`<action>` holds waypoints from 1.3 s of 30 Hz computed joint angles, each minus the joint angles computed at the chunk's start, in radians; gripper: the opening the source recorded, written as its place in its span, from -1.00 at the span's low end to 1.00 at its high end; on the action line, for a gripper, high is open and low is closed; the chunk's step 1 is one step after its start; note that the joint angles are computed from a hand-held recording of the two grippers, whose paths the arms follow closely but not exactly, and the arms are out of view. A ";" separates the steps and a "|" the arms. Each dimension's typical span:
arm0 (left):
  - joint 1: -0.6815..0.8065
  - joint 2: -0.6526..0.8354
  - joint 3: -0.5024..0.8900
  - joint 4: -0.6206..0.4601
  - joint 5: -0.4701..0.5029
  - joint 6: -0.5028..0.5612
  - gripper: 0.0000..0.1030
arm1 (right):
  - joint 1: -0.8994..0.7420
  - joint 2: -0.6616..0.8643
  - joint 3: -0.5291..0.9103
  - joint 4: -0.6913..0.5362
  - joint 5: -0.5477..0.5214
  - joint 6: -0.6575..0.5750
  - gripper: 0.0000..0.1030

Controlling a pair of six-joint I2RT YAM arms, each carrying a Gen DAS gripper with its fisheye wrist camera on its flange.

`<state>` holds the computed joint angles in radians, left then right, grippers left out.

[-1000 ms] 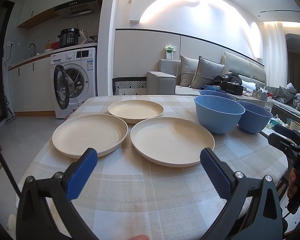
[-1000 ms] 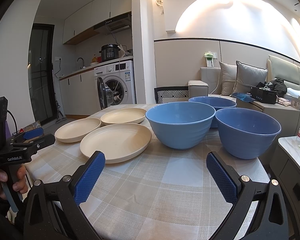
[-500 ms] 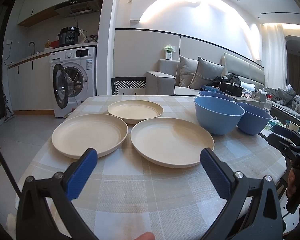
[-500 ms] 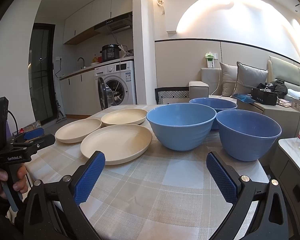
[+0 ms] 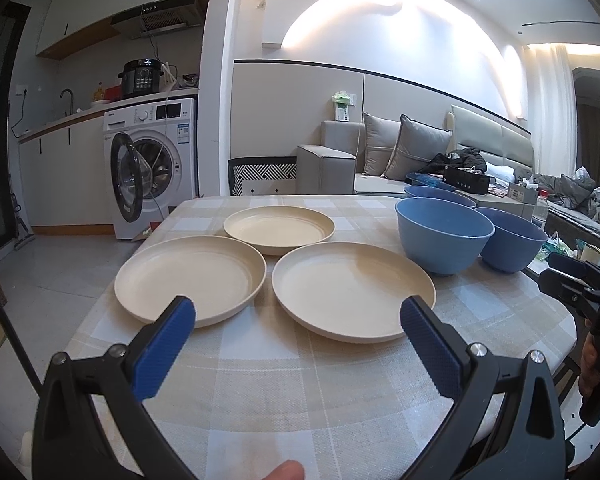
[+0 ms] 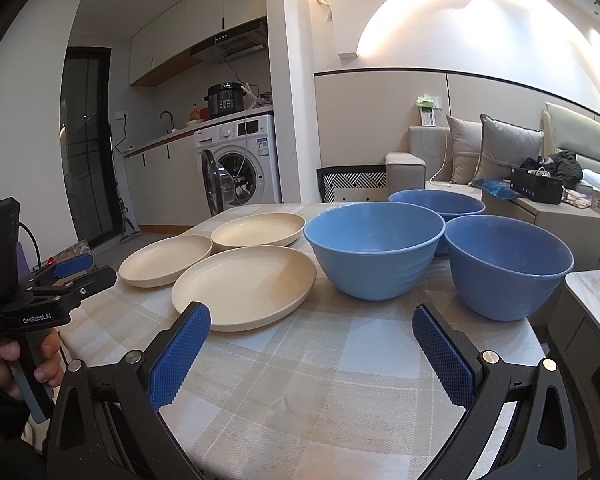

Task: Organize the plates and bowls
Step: 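Move both tools forward toward the large cream plate's rim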

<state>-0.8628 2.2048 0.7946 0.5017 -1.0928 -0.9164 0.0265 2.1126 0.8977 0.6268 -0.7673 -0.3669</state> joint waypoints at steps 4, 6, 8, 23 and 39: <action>0.003 -0.036 -0.014 -0.027 0.001 -0.005 1.00 | 0.010 -0.025 -0.004 -0.025 0.000 -0.009 1.00; 0.004 -0.050 -0.013 -0.052 -0.002 -0.016 1.00 | 0.015 -0.036 -0.003 -0.035 -0.004 -0.011 1.00; 0.004 -0.063 -0.009 -0.091 -0.008 -0.026 1.00 | 0.023 -0.046 -0.005 -0.043 -0.005 -0.010 1.00; 0.014 -0.127 -0.035 -0.159 -0.029 -0.063 1.00 | 0.108 -0.119 0.030 -0.148 -0.001 -0.055 1.00; 0.089 -0.277 -0.082 -0.130 0.044 0.033 1.00 | 0.157 -0.172 0.154 -0.326 -0.002 -0.063 1.00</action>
